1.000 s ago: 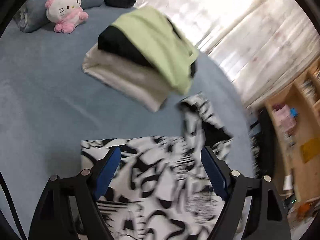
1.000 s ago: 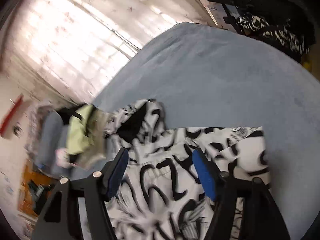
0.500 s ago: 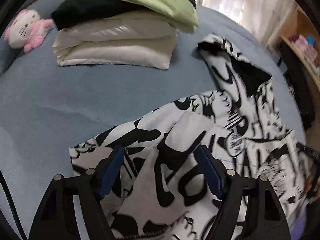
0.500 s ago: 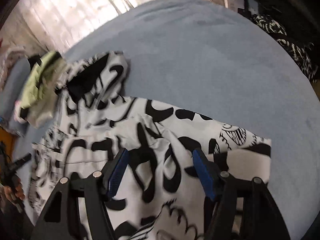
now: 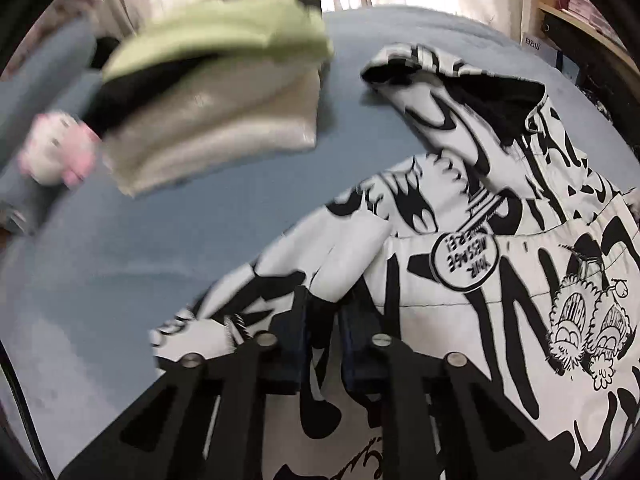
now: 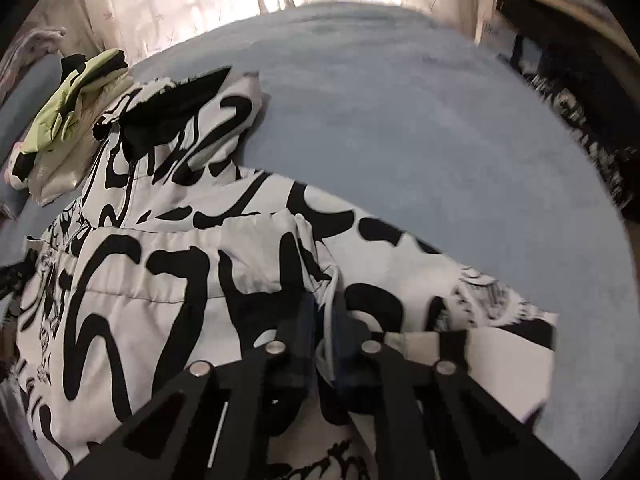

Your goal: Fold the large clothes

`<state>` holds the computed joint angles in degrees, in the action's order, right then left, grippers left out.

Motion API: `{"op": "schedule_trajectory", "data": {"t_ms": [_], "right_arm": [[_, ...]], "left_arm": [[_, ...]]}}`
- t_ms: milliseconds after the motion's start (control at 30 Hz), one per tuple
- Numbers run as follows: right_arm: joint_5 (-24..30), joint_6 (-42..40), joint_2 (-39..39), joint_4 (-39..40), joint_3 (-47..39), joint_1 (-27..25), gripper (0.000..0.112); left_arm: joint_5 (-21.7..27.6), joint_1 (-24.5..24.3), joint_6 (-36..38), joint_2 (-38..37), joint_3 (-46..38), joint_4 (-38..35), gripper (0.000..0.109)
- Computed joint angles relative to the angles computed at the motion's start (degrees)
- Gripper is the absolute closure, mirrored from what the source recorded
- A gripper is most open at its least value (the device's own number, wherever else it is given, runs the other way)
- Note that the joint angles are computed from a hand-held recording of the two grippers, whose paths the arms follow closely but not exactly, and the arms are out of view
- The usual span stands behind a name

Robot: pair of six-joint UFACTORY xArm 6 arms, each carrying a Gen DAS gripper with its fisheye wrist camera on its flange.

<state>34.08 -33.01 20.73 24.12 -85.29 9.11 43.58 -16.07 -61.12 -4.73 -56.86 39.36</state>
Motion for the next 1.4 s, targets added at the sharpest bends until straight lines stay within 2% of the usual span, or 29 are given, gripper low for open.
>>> {"op": "schedule_trajectory", "data": {"t_ms": [133, 200, 300, 467, 567, 667, 733, 800, 833, 933, 967, 1000, 1100, 1200, 1300, 1400], "right_arm": [[-3.5, -2.2, -3.3, 9.9, 1.8, -1.7, 0.107], [-5.1, -1.1, -2.6, 9.8, 0.7, -1.2, 0.107], [-6.3, 3.5, 0.4, 5.9, -2.7, -0.1, 0.107], [-2.5, 16.2, 8.6, -6.8, -9.6, 0.5, 0.107], [-5.0, 17.3, 9.7, -9.9, -8.5, 1.0, 0.105], [-3.9, 18.1, 10.2, -10.4, -9.4, 0.7, 0.104], [-2.5, 19.2, 10.0, -10.5, -10.0, 0.4, 0.096], [-0.6, 23.5, 9.2, -11.7, -10.7, -0.1, 0.080], [-0.7, 24.1, 8.3, -11.0, -10.4, -0.1, 0.080], [-5.1, 19.1, 4.1, -4.4, -6.2, 0.7, 0.079], [-6.3, 15.0, 2.1, -1.4, -4.4, 1.8, 0.079], [-6.6, 13.1, 1.1, -0.3, -3.5, 2.6, 0.079], [-4.9, 5.8, -1.0, 4.8, -2.3, 6.5, 0.080], [-1.5, 0.1, -1.4, 9.7, -2.2, 11.2, 0.080], [-0.5, -0.8, -0.5, 7.8, -1.4, 14.9, 0.080], [-1.0, 5.0, 3.3, -0.8, -3.0, 16.0, 0.080]], "left_arm": [[-0.9, 0.6, -5.8, -3.1, 0.2, 3.0, 0.100], [-0.5, 1.1, -7.5, -2.5, -1.5, 3.9, 0.100], [-0.4, 2.1, -9.3, 0.4, -4.6, 5.1, 0.100], [-0.1, 3.8, -6.9, 8.3, -7.8, 1.1, 0.100], [-1.1, 3.8, -7.7, 10.4, -7.2, 2.2, 0.100], [-2.7, 4.2, -8.6, 10.6, -6.6, 2.8, 0.097], [-3.5, 4.9, -7.9, 9.3, -5.7, 0.8, 0.090], [-5.3, 5.9, -7.3, 6.9, -3.5, -1.4, 0.084], [-7.9, 7.0, -7.4, 4.6, -1.4, -2.8, 0.084], [-13.3, 8.9, -13.5, -1.8, 4.1, 0.0, 0.084], [-12.9, 8.8, -15.1, -3.2, 4.9, 1.5, 0.089], [-13.2, 8.8, -15.6, -4.2, 5.5, 2.3, 0.103], [-14.2, 7.8, -15.9, -4.8, 5.4, 3.1, 0.104], [-15.1, 5.5, -14.0, -2.2, 3.1, 2.6, 0.104], [-12.4, 3.7, -11.1, 2.4, -0.9, 1.5, 0.104], [-8.5, 3.9, -9.0, 6.4, -3.2, -0.1, 0.103]]}}
